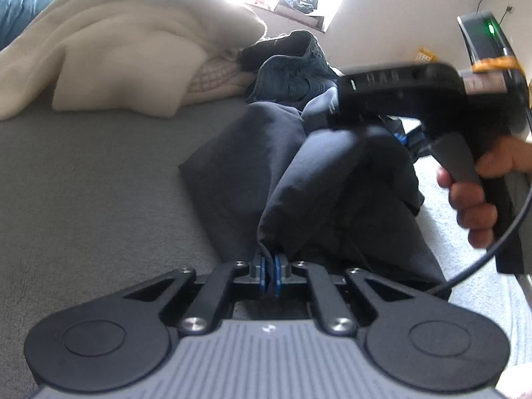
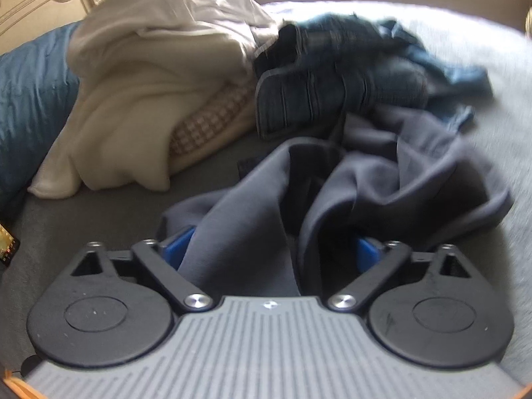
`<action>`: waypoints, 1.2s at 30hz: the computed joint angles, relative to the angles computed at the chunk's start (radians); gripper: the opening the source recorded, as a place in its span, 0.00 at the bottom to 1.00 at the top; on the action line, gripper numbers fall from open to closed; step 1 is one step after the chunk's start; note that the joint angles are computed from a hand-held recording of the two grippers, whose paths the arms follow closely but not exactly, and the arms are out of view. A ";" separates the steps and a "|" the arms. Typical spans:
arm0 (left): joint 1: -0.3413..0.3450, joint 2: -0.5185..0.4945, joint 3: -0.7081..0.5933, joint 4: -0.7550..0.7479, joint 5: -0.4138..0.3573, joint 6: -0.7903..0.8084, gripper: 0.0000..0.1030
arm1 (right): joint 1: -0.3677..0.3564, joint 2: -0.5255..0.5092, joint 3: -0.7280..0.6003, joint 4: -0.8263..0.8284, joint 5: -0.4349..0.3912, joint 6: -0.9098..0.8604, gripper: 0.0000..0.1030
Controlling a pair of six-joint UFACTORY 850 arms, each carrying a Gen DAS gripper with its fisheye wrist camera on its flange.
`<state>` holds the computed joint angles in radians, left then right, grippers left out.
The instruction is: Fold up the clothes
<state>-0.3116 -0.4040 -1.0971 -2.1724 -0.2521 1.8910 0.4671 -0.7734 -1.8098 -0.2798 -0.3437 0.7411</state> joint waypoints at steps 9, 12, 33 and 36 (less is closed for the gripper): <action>-0.003 0.014 0.031 -0.035 -0.128 0.067 0.04 | -0.012 0.129 0.206 -0.004 0.095 0.040 0.12; 0.001 0.015 0.030 0.132 -0.203 -0.034 0.04 | -0.011 0.191 0.296 -0.075 0.110 0.089 0.08; -0.008 0.018 0.012 0.253 -0.287 -0.175 0.55 | -0.016 0.469 0.745 -0.688 -0.193 0.696 0.25; -0.017 0.003 -0.013 0.330 -0.183 -0.309 0.55 | -0.008 0.481 0.753 -0.761 -0.266 0.740 0.46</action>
<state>-0.3290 -0.4010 -1.1105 -1.8419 -0.4355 1.5824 0.4592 -0.2923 -1.0565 -1.0409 -0.6098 1.4813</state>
